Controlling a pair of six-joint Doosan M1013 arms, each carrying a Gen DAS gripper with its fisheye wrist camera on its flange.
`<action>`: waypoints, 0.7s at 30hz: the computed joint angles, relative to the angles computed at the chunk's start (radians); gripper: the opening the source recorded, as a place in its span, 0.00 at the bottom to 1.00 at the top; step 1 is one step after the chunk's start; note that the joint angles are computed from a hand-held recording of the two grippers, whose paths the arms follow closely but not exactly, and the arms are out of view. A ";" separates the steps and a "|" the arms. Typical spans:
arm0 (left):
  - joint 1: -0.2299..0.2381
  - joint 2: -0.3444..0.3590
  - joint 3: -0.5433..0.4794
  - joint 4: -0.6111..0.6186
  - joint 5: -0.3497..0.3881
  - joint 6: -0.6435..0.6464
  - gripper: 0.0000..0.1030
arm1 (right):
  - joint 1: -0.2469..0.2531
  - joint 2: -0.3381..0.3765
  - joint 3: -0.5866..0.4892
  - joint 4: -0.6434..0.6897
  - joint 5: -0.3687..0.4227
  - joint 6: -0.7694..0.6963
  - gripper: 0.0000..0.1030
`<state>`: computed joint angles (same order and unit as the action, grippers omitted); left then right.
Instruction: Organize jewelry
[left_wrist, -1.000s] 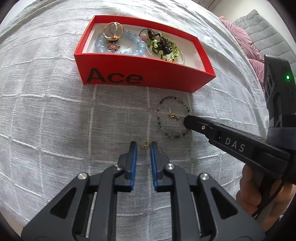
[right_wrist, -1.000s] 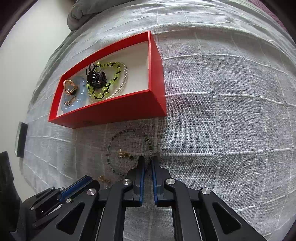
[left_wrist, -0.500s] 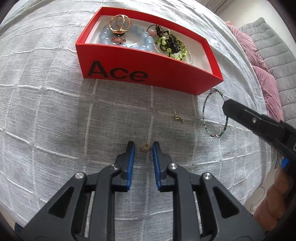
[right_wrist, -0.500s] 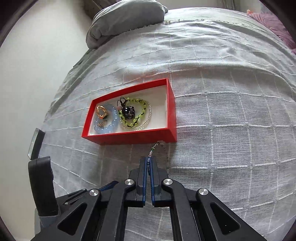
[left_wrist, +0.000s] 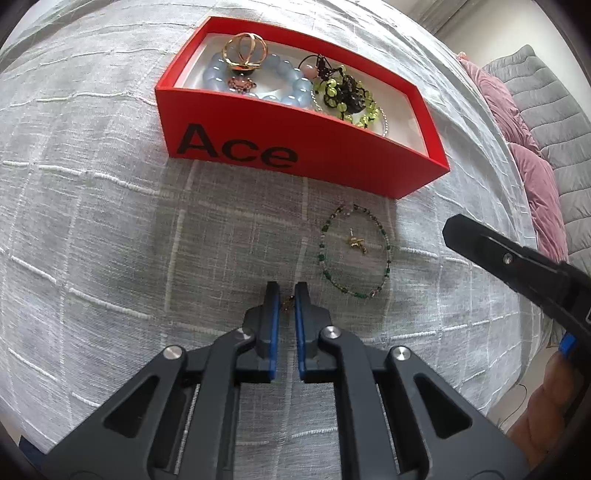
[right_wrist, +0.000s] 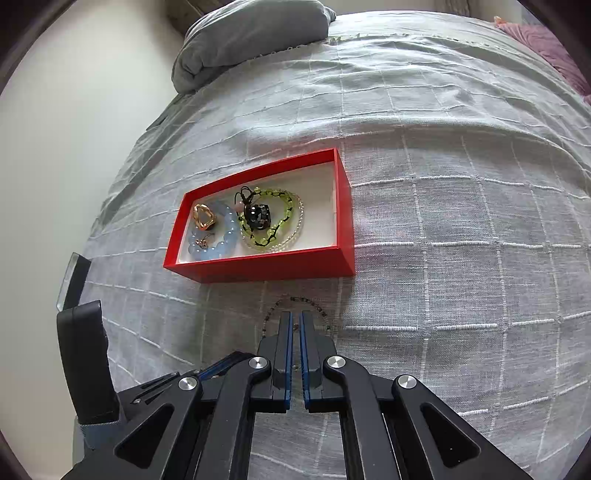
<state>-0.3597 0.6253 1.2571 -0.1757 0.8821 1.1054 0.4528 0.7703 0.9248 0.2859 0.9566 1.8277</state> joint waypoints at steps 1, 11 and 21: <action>0.000 0.000 0.000 0.004 -0.001 0.001 0.06 | 0.000 0.000 0.000 0.001 -0.001 -0.001 0.04; 0.006 -0.017 0.018 0.001 -0.025 0.007 0.06 | -0.011 0.065 -0.083 0.026 0.160 0.006 0.06; 0.022 -0.048 0.053 -0.005 -0.066 0.020 0.06 | -0.024 0.102 -0.106 0.111 0.247 0.054 0.15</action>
<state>-0.3374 0.5778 1.3105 -0.1805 0.8158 1.1256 0.4288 0.8727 0.8185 0.3964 1.2038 1.8813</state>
